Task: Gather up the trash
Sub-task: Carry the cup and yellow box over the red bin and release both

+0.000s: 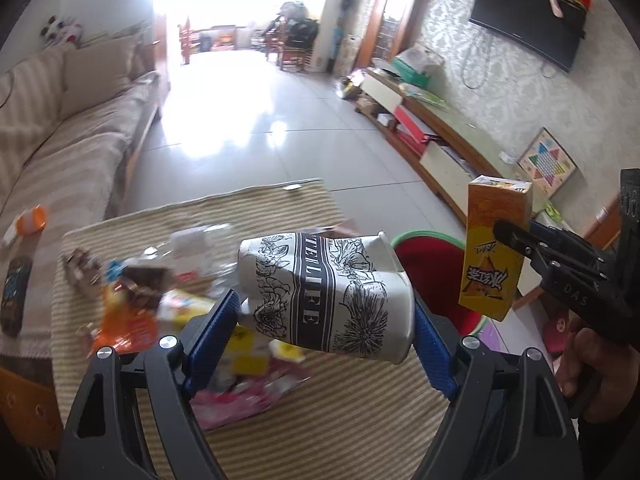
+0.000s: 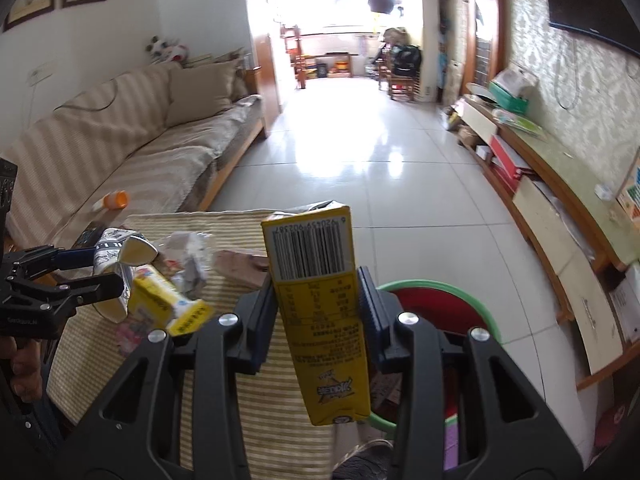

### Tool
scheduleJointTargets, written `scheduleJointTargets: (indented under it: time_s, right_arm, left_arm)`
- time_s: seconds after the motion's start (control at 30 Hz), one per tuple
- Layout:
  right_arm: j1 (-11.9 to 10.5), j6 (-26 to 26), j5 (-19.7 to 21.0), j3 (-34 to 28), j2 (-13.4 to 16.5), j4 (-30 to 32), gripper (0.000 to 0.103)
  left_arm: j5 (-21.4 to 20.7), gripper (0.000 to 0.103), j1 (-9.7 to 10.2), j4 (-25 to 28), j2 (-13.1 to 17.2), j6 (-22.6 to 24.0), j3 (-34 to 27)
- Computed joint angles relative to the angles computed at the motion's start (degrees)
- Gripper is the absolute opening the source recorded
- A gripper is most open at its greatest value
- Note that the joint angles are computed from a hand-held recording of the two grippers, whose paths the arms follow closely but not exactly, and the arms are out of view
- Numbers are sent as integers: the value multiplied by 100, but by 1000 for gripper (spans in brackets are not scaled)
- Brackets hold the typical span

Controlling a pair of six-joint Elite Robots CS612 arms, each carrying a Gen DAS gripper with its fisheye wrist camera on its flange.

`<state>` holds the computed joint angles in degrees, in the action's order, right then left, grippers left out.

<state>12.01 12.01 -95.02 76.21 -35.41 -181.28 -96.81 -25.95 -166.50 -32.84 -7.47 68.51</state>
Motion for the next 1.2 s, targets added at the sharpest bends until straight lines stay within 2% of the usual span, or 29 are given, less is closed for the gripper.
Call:
scheduleJointTargets:
  time_s: [0.23,0.53,0.67,0.87,0.93,1.0,1.2]
  right_arm:
    - [-317,477,-160,431,-156,-169,37]
    - [-640,920,-4,724,-181,-226,37]
    - [-737,997,120,758,-145,-226,37]
    - [-823,1091,302,671,-25,-223,37]
    - [-825,1101,345,627,12,-215,37]
    - [-833,1102,386,587,47,-210,37]
    - [-826,1044,474,511,106,-200,37]
  left_arm:
    - [-235,78,-313,341,349,501,-712]
    - [-806,79,-509,1157,929,560,-1708]
    - [-1017,79,-546,1437,1159,483,-2073]
    - [-1280,79,-555,1640,1350,493,-2384]
    - [-1193,80,-569,1629,1348,541,-2378]
    - [-1101,92,-565,1554,1330,499,-2336]
    - [-1165,93,-488,1418,1316,218,-2295]
